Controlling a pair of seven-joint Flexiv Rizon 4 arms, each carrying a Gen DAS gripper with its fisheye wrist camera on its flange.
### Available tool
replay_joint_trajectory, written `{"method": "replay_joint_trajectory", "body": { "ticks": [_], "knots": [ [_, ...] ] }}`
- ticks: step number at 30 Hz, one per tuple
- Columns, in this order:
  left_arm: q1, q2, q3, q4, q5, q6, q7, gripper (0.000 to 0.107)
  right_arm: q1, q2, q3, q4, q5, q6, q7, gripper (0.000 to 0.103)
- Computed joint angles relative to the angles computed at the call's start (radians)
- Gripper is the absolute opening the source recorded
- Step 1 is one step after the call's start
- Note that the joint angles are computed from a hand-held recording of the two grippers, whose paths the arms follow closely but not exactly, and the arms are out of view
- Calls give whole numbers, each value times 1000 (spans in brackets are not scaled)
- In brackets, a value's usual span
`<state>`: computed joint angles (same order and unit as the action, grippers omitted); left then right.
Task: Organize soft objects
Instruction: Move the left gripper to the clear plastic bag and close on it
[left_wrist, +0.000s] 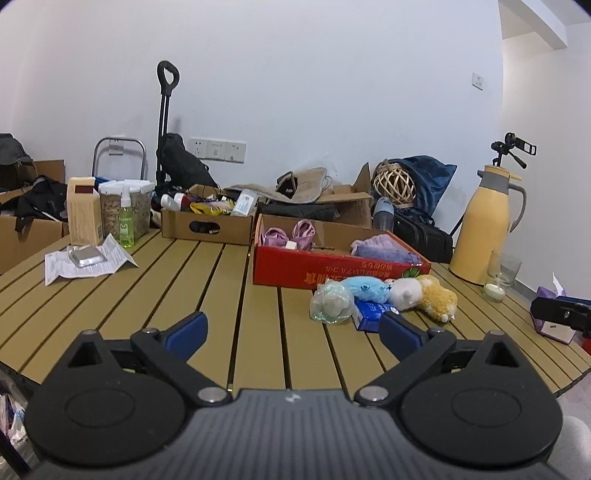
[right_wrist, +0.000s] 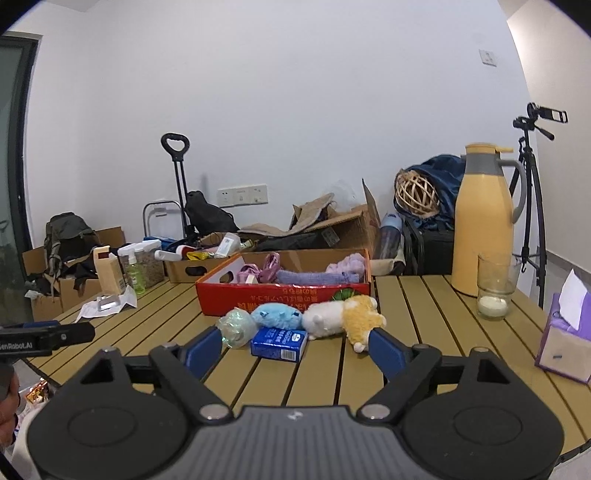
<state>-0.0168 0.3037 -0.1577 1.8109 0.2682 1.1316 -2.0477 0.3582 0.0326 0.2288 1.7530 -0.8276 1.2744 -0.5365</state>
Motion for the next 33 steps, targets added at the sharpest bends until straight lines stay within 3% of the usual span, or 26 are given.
{"method": "replay_joint_trajectory", "body": {
  "ticks": [9,12,20,24,32,33],
  "knots": [
    [-13,-129,-2,-70,22,-4,4,101,32,-54,-10,-8,96,-28,-59,86],
    [-37,-203,10,-129,40,14,24,101,39,-81,-26,-24,80,-18,-45,85],
    [-106,-440,50,-360,10,1,123,98,79,-202,-66,-141,150,-20,-157,85],
    [-145,-538,81,-462,-23,-58,147,89,101,-264,-91,-207,184,-34,-202,84],
    [-180,-590,145,-455,-151,-25,178,84,120,-352,-146,-276,241,18,-215,80],
    [-188,-599,155,-463,-149,-22,170,77,120,-356,-149,-271,247,34,-211,79]
  ]
}}
